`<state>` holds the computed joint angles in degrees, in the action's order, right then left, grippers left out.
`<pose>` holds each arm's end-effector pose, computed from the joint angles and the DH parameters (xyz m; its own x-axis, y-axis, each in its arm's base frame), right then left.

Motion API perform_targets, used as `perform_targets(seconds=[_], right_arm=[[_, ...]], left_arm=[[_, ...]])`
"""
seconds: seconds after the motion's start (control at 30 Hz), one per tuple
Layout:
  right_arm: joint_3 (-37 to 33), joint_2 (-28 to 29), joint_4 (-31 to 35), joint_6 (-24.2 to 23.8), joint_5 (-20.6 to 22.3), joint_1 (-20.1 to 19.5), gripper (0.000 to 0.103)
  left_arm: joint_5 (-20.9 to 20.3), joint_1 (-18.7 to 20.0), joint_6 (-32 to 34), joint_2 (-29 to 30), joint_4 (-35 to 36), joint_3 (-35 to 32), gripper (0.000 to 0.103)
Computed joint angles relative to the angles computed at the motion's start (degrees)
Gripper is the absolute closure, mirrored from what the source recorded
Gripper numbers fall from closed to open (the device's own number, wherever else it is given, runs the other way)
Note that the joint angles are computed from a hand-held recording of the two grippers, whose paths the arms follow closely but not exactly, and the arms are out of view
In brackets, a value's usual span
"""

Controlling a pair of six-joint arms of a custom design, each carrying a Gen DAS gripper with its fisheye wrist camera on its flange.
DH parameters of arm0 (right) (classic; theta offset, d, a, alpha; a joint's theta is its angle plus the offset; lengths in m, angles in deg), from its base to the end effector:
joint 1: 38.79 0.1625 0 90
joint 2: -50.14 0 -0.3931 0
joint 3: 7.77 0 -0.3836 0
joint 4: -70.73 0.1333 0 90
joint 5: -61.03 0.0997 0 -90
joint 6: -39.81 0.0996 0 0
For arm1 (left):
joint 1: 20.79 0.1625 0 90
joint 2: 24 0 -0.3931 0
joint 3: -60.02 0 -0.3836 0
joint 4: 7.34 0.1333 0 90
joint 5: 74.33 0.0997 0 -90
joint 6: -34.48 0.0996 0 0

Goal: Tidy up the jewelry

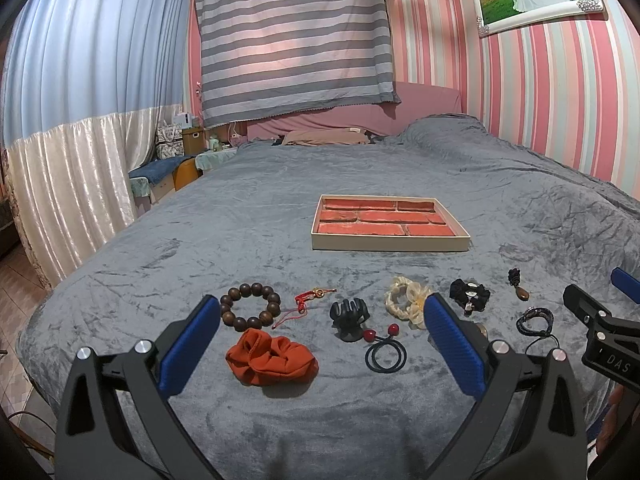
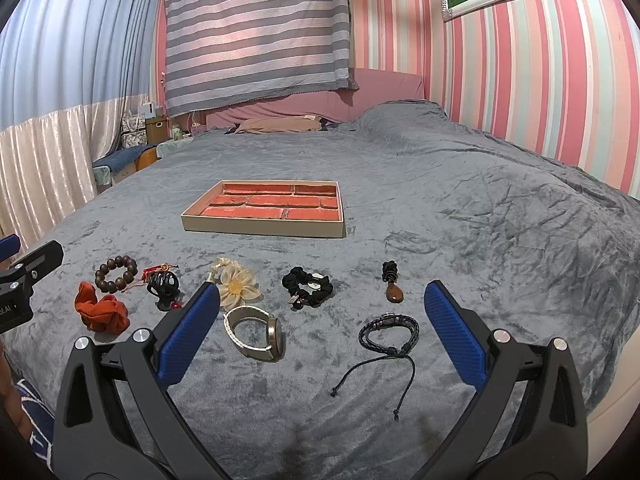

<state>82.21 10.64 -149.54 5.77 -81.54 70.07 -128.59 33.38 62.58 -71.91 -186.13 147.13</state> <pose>0.2532 -0.5736 0.2040 -0.6539 0.3561 0.6675 -0.5109 0.4430 -0.7367 -0.2469 -0.6690 0.2353 -0.6314 0.3486 -0.6927 0.7673 0.4097 -0.4933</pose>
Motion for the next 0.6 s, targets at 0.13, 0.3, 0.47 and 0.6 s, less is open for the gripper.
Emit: perform_targets(seconds=[0.13,0.3,0.47,0.6], right_arm=[[0.0,0.0,-0.1,0.0,0.0,0.0,0.004],[0.0,0.0,-0.2,0.0,0.1,0.0,0.004],[0.1,0.0,0.0,0.2,0.0,-0.2,0.004],[0.8,-0.2,-0.7,0.2,0.2,-0.5,0.004]], left_arm=[[0.0,0.0,0.0,0.0,-0.1,0.0,0.004],[-0.1,0.0,0.0,0.0,0.0,0.0,0.004],[-0.3,0.1,-0.3,-0.2,0.5,0.1,0.004],[-0.3,0.1,-0.2,-0.1,0.4,0.2,0.004]])
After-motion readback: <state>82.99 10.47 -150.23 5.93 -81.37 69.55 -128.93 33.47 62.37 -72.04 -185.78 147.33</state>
